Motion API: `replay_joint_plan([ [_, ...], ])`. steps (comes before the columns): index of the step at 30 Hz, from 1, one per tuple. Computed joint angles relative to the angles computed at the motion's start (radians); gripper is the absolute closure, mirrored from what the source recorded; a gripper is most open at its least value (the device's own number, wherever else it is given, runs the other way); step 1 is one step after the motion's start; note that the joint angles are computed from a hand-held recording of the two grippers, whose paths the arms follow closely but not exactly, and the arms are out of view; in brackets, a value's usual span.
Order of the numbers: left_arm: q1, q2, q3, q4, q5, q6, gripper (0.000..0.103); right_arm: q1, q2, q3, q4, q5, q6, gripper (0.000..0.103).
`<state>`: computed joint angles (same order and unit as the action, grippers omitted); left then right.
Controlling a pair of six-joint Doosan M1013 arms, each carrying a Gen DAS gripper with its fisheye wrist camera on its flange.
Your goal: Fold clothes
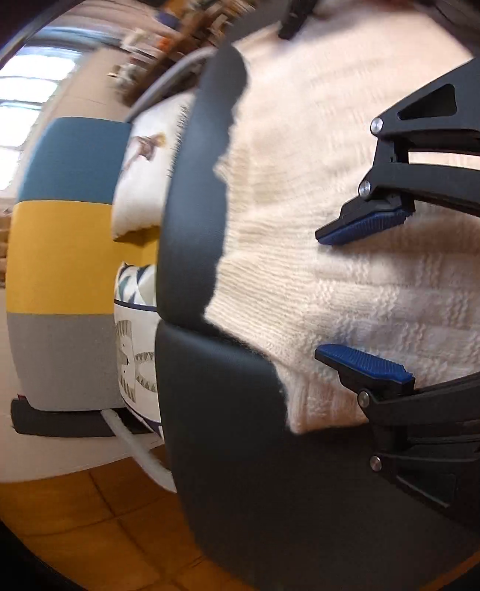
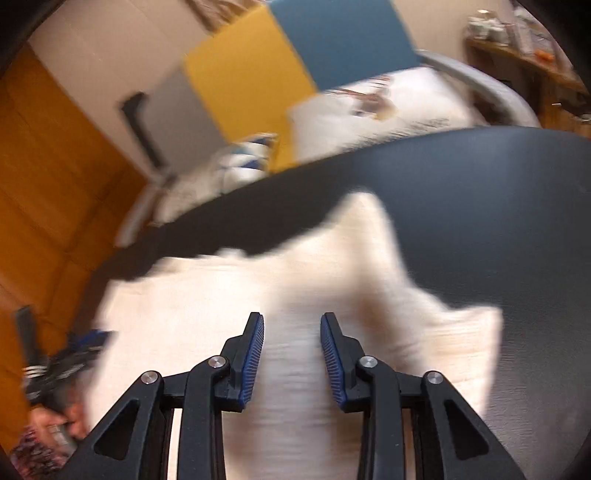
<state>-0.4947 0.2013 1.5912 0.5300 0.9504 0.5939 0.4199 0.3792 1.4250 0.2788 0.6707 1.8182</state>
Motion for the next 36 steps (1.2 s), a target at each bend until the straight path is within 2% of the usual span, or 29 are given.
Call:
replay_joint_plan([
  [1,0.0,-0.001,0.009,0.013,0.0,0.0,0.04,0.002,-0.003,0.008,-0.065,0.002,0.062,0.079],
  [2,-0.002,-0.004,0.018,0.029,-0.004,-0.009,0.038,-0.001,-0.012,0.029,-0.077,-0.035,0.095,0.086],
  [3,-0.004,-0.006,0.027,0.044,-0.009,-0.015,0.035,-0.012,-0.023,0.054,-0.038,-0.067,0.085,0.088],
  [5,-0.011,-0.01,0.047,0.083,-0.024,-0.028,0.032,-0.014,-0.039,0.079,-0.087,-0.095,0.154,0.095],
  [8,-0.015,-0.014,0.059,0.11,-0.032,-0.044,0.031,-0.001,-0.061,0.085,-0.189,-0.081,0.234,0.09],
  [9,-0.016,-0.015,0.056,0.103,-0.023,-0.043,0.031,0.011,-0.074,0.088,-0.248,-0.073,0.265,0.083],
  [11,-0.027,-0.028,0.057,0.097,-0.001,-0.064,0.032,0.038,-0.103,0.102,-0.34,-0.07,0.302,0.079],
  [14,-0.059,-0.05,0.072,0.146,0.026,-0.122,0.032,0.056,-0.139,0.128,-0.304,-0.083,0.184,0.079],
  [17,-0.095,-0.065,0.088,0.197,0.065,-0.149,0.032,0.071,-0.151,0.142,-0.259,-0.048,0.097,0.08],
  [19,-0.116,-0.072,0.096,0.224,0.105,-0.17,0.032,0.081,-0.146,0.141,-0.3,-0.015,0.117,0.08],
  [22,-0.129,-0.077,0.11,0.221,0.131,-0.183,0.031,0.08,-0.148,0.161,-0.333,-0.006,0.167,0.083],
  [27,-0.139,-0.059,0.091,0.216,0.188,-0.169,0.031,0.062,-0.161,0.189,-0.306,-0.036,0.257,0.084],
  [31,-0.144,-0.046,0.068,0.201,0.232,-0.161,0.031,0.088,-0.173,0.176,-0.405,-0.032,0.341,0.081],
  [33,-0.141,-0.046,0.066,0.188,0.233,-0.168,0.031,0.099,-0.176,0.171,-0.421,-0.034,0.329,0.08],
  [36,-0.134,-0.05,0.066,0.165,0.225,-0.178,0.031,0.11,-0.164,0.157,-0.444,0.015,0.31,0.08],
])
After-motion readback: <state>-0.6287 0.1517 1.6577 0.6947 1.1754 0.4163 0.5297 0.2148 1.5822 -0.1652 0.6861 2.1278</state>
